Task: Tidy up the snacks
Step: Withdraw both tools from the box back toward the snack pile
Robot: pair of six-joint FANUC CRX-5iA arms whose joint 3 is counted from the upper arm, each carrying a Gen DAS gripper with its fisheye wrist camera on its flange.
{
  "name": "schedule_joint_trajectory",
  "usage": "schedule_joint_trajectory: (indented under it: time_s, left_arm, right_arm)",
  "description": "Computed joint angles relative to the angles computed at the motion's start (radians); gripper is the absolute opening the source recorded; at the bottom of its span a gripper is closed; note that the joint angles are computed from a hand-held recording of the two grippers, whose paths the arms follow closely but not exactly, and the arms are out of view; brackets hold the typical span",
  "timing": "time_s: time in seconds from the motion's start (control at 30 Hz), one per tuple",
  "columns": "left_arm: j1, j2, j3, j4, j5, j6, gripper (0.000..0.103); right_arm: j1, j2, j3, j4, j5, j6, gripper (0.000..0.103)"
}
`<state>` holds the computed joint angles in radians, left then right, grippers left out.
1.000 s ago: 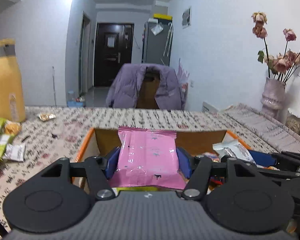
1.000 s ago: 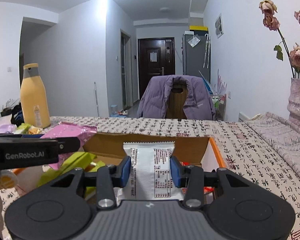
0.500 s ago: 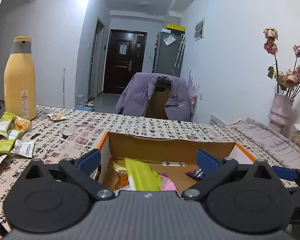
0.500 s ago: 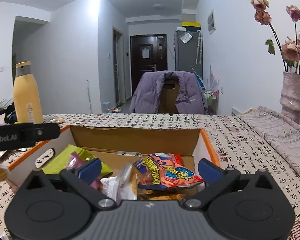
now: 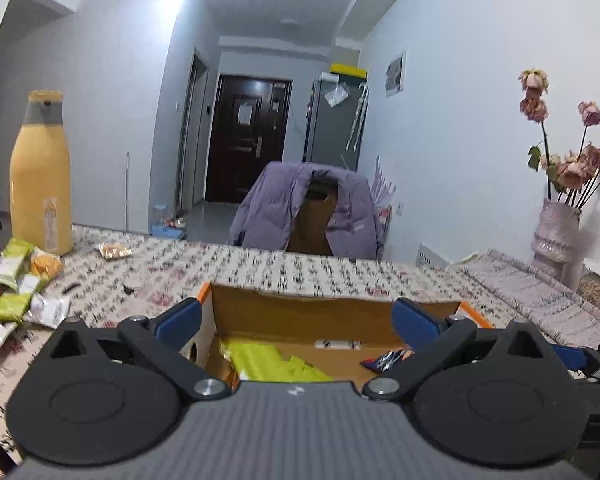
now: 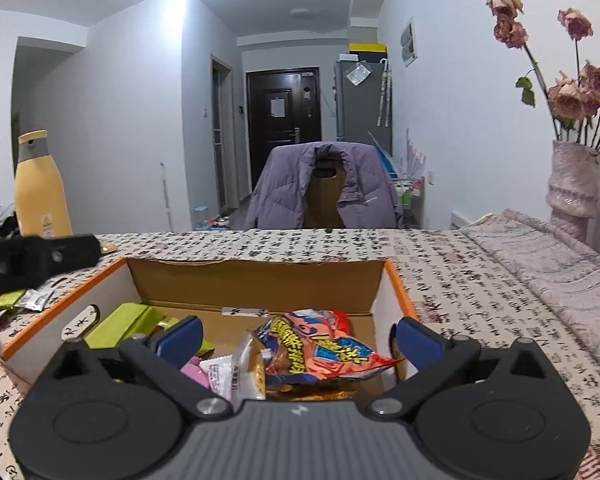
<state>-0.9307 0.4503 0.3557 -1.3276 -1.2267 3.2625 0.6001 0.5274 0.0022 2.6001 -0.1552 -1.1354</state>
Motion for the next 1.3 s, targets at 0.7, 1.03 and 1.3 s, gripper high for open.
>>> schedule_joint_trajectory:
  time_s: [0.7,1.03,1.3]
  left_arm:
    - [-0.164,-0.075,-0.081,-0.029,-0.147,0.010,0.103]
    - [-0.205,-0.110,-0.146,0.033,-0.160,0.013,0.103]
    - [-0.219,-0.129,-0.205,0.113,-0.125,0.013,0.103]
  right_arm:
    - [0.041,-0.199,-0.230,0.014,-0.029,-0.003,0.103]
    - [0.070,-0.260,-0.344,-0.042,-0.027,0.038,0.103]
    - [0.092,-0.282,-0.399,-0.060,0.011,0.047,0.103]
